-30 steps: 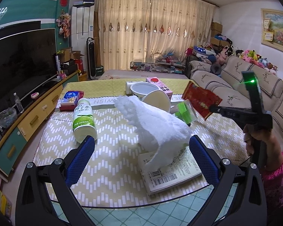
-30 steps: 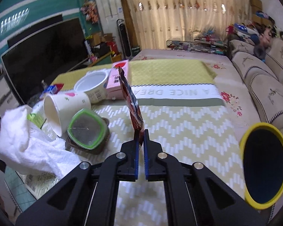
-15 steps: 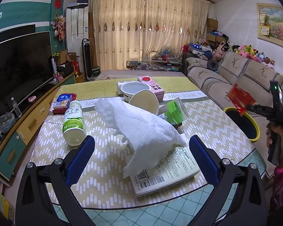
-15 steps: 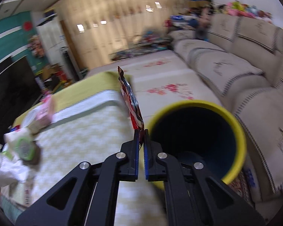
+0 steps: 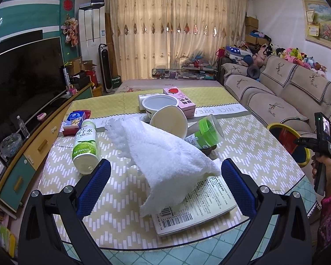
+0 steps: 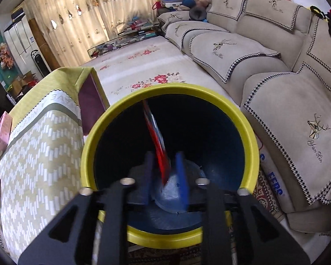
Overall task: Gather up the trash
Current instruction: 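Carry the red wrapper to the yellow-rimmed bin and open the right gripper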
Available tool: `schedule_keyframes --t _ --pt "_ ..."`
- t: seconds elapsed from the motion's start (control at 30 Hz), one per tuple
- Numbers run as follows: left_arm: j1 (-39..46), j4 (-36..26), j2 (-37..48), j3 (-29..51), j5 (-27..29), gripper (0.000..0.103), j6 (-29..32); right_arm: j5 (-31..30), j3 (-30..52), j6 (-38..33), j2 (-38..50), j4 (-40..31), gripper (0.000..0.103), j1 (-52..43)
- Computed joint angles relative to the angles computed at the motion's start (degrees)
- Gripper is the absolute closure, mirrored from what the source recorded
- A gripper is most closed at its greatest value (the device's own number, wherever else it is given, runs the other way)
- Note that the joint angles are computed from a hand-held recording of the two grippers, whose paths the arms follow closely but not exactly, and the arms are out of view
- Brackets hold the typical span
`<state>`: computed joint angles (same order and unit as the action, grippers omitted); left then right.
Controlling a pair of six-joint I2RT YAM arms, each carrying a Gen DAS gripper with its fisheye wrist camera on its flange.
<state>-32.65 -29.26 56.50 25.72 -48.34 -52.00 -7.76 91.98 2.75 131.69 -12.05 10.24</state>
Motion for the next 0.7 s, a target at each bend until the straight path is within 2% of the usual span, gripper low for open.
schedule_keyframes --t 0.3,0.5,0.57,0.67,0.7 --pt "2.20 -1.07 -2.61 -0.97 1.01 0.004 -0.19 0.89 -5.18 -0.33 -3.21 3.67 0.073 1.26" --pt "3.98 2.27 -2.99 -2.13 2.86 0.005 3.28 0.65 -5.86 -0.51 -4.12 3.80 0.072 1.89" --pt "4.28 3.30 -1.73 -1.97 3.27 0.010 4.26 0.49 -5.76 -0.53 -4.25 3.58 0.072 1.87" --pt "5.93 5.01 0.76 -1.67 5.31 0.022 5.72 0.03 -5.98 -0.48 -4.42 3.71 0.072 1.68" --pt "7.24 6.03 1.39 -1.88 7.19 0.031 6.54 -0.17 -6.00 -0.49 -4.41 3.76 0.072 1.59"
